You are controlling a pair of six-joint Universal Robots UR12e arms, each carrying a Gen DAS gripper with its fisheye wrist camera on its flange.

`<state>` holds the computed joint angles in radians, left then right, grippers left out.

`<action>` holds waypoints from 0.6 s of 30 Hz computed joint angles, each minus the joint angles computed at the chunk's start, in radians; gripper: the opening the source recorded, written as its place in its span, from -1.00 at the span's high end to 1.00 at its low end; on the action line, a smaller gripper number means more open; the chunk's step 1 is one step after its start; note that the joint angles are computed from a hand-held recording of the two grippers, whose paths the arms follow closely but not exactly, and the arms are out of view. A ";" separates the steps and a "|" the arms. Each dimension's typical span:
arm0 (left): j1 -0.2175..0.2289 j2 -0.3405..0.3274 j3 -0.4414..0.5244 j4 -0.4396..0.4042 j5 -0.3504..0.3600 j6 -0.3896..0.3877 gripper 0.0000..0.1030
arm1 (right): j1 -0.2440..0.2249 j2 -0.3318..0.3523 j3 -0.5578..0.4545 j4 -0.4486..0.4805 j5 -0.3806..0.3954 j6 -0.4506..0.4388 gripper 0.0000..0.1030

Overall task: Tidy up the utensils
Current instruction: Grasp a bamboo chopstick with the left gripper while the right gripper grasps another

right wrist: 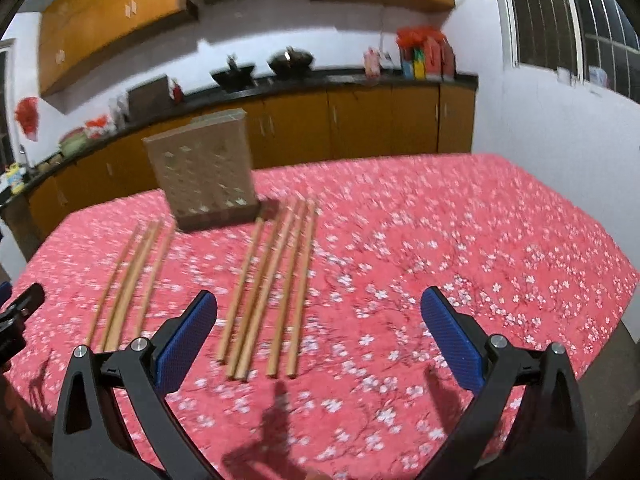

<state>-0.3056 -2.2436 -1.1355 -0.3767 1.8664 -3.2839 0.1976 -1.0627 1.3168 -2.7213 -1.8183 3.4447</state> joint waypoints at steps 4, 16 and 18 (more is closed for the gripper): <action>0.013 -0.021 0.059 -0.128 -0.041 -0.020 -0.93 | -0.024 0.035 -0.078 0.154 0.078 0.025 -0.21; 0.035 -0.069 0.158 -0.302 -0.180 -0.041 -0.26 | -0.042 0.093 -0.170 0.304 0.184 0.018 0.51; 0.037 -0.076 0.171 -0.317 -0.198 -0.038 -0.17 | -0.040 0.092 -0.167 0.301 0.175 0.013 0.59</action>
